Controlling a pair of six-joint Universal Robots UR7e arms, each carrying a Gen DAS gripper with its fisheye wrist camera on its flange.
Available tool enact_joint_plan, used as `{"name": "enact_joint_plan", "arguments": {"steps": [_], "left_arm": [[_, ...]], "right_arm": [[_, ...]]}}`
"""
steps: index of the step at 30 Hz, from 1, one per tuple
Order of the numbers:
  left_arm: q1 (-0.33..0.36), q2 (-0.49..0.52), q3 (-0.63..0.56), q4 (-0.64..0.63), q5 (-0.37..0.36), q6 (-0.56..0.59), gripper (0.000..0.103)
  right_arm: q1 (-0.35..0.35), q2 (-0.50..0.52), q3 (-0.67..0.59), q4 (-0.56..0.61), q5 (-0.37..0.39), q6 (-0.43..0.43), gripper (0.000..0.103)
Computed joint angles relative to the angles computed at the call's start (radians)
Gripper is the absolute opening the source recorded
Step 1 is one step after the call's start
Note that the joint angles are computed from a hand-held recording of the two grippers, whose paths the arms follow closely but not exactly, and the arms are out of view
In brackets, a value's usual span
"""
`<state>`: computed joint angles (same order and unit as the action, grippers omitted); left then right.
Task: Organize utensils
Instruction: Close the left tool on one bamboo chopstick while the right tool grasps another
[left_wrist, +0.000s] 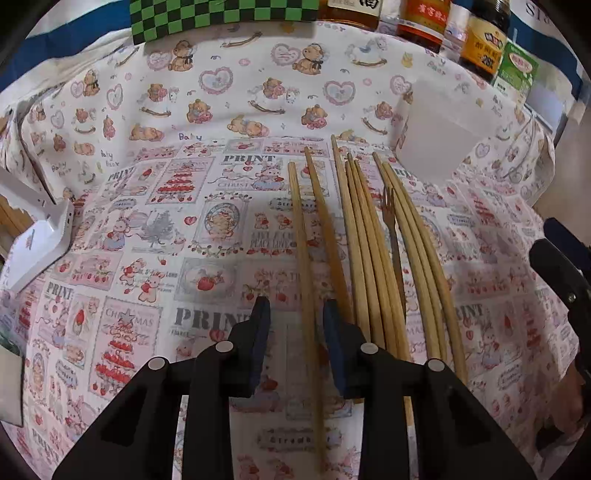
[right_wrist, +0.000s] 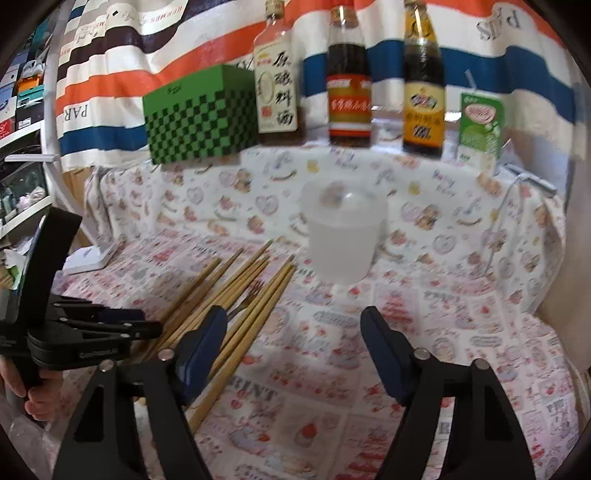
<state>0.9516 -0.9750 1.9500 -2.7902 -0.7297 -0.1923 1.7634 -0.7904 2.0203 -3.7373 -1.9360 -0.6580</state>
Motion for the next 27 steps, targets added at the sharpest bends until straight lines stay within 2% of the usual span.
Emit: {"name": "enact_joint_plan", "arguments": {"steps": [2, 3, 5, 6, 8, 11, 18, 24, 27], "left_arm": [[-0.007, 0.005, 0.006, -0.003, 0.024, 0.022, 0.028], [-0.009, 0.006, 0.008, -0.002, 0.026, 0.026, 0.026], [-0.007, -0.007, 0.01, 0.015, 0.01, 0.007, 0.009], [-0.001, -0.015, 0.01, 0.019, -0.003, 0.0, 0.006], [0.013, -0.024, 0.01, 0.001, -0.036, 0.015, 0.006], [0.002, -0.019, 0.037, -0.1, -0.006, 0.067, 0.006], [-0.032, -0.027, 0.121, -0.537, -0.065, 0.255, 0.005], [-0.04, -0.032, 0.144, -0.725, -0.084, 0.311, 0.006], [-0.05, -0.027, 0.149, -0.767, -0.068, 0.34, 0.006]], "right_arm": [[-0.001, -0.005, -0.003, 0.054, -0.005, 0.008, 0.053], [-0.001, -0.009, -0.005, 0.086, -0.003, 0.014, 0.05], [-0.002, -0.019, -0.009, 0.164, 0.001, 0.035, 0.034], [-0.003, -0.024, -0.011, 0.192, 0.005, 0.046, 0.032], [-0.005, -0.036, -0.015, 0.268, 0.016, 0.076, 0.031], [-0.007, -0.048, -0.016, 0.344, 0.034, 0.103, 0.03], [0.007, -0.027, -0.023, 0.346, 0.0, 0.091, 0.03], [0.023, -0.006, -0.039, 0.372, -0.058, 0.055, 0.03], [0.03, 0.002, -0.048, 0.415, -0.086, 0.053, 0.031]]}}
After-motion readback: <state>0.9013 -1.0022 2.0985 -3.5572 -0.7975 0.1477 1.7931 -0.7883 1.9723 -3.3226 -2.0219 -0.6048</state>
